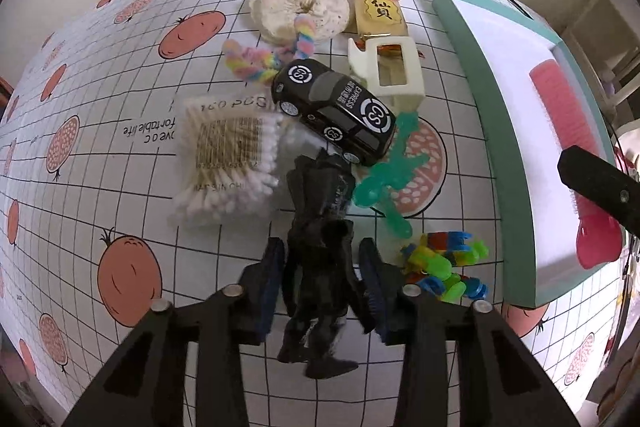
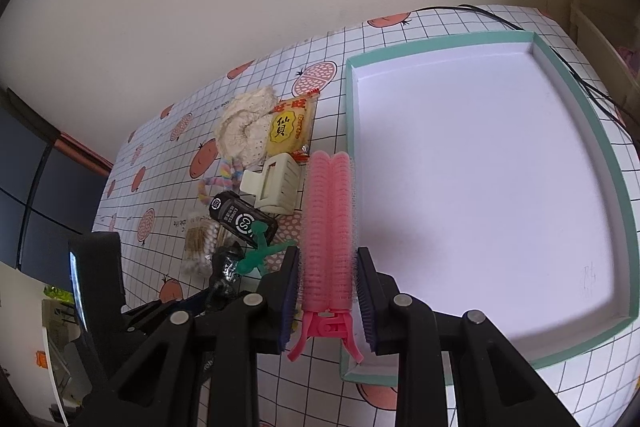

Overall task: Organize objects
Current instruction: 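Carry the pink roller and black figure with both tools toward the white tray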

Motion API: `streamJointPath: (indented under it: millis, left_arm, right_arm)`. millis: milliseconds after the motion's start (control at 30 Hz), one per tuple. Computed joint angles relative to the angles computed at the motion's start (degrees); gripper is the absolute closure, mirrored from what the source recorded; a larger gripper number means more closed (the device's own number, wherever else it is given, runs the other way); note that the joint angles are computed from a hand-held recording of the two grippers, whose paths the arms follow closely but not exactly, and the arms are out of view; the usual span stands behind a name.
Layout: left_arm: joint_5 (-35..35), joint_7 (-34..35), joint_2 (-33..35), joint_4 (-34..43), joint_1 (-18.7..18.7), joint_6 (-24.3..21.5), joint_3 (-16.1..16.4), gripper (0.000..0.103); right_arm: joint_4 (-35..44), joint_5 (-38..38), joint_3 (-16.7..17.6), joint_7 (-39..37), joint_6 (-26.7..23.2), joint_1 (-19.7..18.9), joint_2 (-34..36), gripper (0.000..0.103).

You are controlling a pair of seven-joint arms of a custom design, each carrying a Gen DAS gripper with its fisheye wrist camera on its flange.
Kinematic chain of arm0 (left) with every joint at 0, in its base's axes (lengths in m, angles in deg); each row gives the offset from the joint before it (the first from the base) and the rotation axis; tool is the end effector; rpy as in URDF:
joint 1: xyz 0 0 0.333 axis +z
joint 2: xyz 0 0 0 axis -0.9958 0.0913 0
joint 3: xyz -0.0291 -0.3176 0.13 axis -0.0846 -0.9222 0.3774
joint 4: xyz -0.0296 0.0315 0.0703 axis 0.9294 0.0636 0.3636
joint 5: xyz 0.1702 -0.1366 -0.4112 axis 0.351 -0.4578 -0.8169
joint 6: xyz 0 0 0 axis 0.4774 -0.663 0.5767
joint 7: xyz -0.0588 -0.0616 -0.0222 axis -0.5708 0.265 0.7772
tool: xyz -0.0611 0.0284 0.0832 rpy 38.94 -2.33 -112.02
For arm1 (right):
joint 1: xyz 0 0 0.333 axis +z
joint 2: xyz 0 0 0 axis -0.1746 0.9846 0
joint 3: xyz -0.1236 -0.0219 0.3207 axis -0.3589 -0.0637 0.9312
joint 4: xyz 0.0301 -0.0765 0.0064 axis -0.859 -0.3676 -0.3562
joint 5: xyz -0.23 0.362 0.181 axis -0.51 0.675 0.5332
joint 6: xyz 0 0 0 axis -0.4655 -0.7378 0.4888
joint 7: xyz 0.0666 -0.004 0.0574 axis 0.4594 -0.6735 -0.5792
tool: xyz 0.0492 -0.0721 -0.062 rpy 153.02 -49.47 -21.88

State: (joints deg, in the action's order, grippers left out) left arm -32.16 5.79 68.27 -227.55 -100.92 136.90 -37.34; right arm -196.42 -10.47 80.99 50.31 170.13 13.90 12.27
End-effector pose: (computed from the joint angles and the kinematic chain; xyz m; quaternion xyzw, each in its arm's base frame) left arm 0.4543 -0.2792 0.2723 -0.7552 0.6422 -0.0929 0.0931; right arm 0.4784 0.1940 0.3439 -0.7062 0.6395 -0.0166 0.3032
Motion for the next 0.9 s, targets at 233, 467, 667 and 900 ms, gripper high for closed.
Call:
streamJointPath:
  millis: [233,467,667,900]
  left_arm:
    - [0.66,-1.36,-2.99,-1.0,-0.03,-1.48,-0.22,0.076]
    - [13.14,-13.74,-6.92,-1.66,1.44,1.21,-2.05,0.076]
    - [20.58,-19.12,-5.81,0.2,1.7,5.93,-2.78,0.076]
    - [22.13,-18.61,-1.47,4.88,-0.66,7.56,-2.39,0.076]
  right_arm:
    - [0.03,2.24,-0.48,-1.89,-0.32,0.33,-0.33,0.074]
    - [-0.38,3.92,-0.91,-3.49,-0.26,0.03,-1.13,0.074]
    - [-1.73,-2.59,-0.26,1.87,1.82,-1.77,-1.52,0.074]
    - [-3.36,-9.27,-0.66,8.6,2.98,-4.13,-2.15,0.074]
